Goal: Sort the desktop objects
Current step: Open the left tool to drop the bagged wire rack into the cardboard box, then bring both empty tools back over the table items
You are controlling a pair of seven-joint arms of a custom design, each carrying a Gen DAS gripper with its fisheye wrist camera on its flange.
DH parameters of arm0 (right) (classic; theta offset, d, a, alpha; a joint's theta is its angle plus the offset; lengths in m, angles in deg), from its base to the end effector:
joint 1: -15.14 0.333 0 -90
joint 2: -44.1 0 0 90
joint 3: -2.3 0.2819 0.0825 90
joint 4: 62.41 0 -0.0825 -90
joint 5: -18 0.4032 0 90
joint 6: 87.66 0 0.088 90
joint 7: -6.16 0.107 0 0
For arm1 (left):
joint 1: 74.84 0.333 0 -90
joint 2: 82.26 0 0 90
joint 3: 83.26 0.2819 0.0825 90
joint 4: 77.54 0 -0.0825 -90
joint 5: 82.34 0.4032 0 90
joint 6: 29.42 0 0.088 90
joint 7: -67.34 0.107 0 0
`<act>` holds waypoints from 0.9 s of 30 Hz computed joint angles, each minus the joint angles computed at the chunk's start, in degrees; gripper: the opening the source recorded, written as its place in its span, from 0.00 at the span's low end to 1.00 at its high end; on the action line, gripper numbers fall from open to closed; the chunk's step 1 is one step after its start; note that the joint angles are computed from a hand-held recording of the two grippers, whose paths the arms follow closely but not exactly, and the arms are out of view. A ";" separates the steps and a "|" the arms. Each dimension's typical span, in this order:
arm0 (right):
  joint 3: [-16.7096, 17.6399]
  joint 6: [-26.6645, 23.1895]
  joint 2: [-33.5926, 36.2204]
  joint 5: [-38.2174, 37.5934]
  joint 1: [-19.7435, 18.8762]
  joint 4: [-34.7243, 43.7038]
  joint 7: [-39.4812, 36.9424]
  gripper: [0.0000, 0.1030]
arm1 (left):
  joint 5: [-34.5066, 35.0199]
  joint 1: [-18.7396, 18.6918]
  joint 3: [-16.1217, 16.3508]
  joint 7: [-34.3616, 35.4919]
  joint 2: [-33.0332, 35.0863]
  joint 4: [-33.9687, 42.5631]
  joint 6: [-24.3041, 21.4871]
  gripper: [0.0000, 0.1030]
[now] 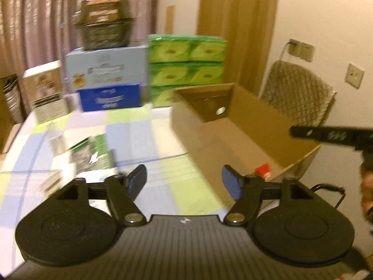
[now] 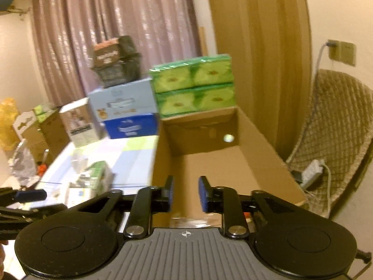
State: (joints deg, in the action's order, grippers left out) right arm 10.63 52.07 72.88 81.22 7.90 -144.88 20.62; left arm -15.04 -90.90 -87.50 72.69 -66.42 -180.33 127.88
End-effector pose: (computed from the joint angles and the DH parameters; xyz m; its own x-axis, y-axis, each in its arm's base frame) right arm 0.7421 -0.0036 0.4233 0.6247 -0.7609 -0.1751 -0.4909 -0.2083 -0.8459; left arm 0.6202 -0.2650 0.4120 0.1336 -0.9886 0.0697 -0.5679 -0.1340 -0.8121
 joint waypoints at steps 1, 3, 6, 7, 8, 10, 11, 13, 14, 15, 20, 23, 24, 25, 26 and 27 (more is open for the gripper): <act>0.48 -0.45 -1.61 0.90 -0.34 -2.00 -1.09 0.53 | 0.43 0.02 0.23 -0.64 -1.91 -2.43 -0.66 0.70; 0.83 -2.16 -4.66 2.99 -0.59 -5.81 -3.59 0.61 | 1.16 0.73 0.01 -1.93 -6.19 -7.78 -2.58 0.74; -0.13 -4.64 -8.50 4.44 0.65 -10.79 -6.44 0.64 | 1.45 2.79 -1.56 -3.72 -12.29 -15.08 -5.48 0.79; -0.58 -5.31 -9.56 4.78 1.20 -12.29 -7.05 0.66 | 1.24 3.53 -2.17 -4.14 -14.03 -17.11 -6.48 0.81; -1.02 -5.87 -10.58 5.01 1.82 -13.80 -7.69 0.67 | 1.01 4.29 -2.77 -4.70 -15.83 -19.18 -7.36 0.82; -1.97 -6.70 -12.05 5.02 3.08 -16.22 -8.69 0.72 | -0.11 5.83 -3.95 -5.73 -19.02 -22.91 -8.38 0.85; -2.42 -7.21 -12.75 4.83 3.66 -17.37 -8.93 0.73 | -0.48 6.57 -4.56 -6.28 -20.45 -24.62 -8.64 0.86; -3.22 -8.07 -13.91 4.29 4.69 -19.38 -9.57 0.77 | -1.36 7.84 -5.77 -7.04 -22.89 -27.41 -9.62 0.91; -3.59 -8.21 -14.37 4.06 5.14 -20.24 -10.05 0.79 | -1.71 8.37 -6.32 -7.35 -23.94 -28.67 -9.93 0.92; -3.90 -8.26 -14.75 3.71 5.60 -20.98 -10.43 0.81 | -2.15 8.83 -6.80 -7.55 -24.95 -29.85 -10.12 0.93; -5.00 -8.82 -16.01 1.48 7.24 -23.79 -13.22 0.85 | -3.72 10.46 -8.66 -7.76 -28.00 -33.66 -10.29 0.98; -5.23 -8.73 -15.60 -0.70 8.08 -24.01 -15.32 0.86 | -4.10 11.14 -9.13 -7.98 -28.11 -34.21 -9.50 0.99; -5.23 -8.58 -15.54 -1.21 8.25 -24.16 -16.13 0.86 | -4.07 11.35 -9.19 -7.96 -27.98 -34.24 -9.14 0.99; -5.19 -8.35 -15.37 -1.76 8.44 -24.20 -16.99 0.86 | -4.03 11.51 -9.25 -7.89 -27.79 -34.22 -8.81 0.99; -5.17 -8.23 -15.06 -2.60 8.66 -24.00 -17.55 0.86 | -4.10 11.66 -9.18 -7.58 -27.65 -34.22 -8.41 0.99; -5.09 -8.05 -14.51 -3.66 8.96 -23.48 -18.02 0.86 | -4.04 11.81 -9.16 -7.35 -27.49 -34.16 -8.09 0.99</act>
State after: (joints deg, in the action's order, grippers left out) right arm 5.55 44.02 58.36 77.57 16.86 -168.35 2.60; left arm -19.08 -79.09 -96.65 65.34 -93.91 -214.49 119.79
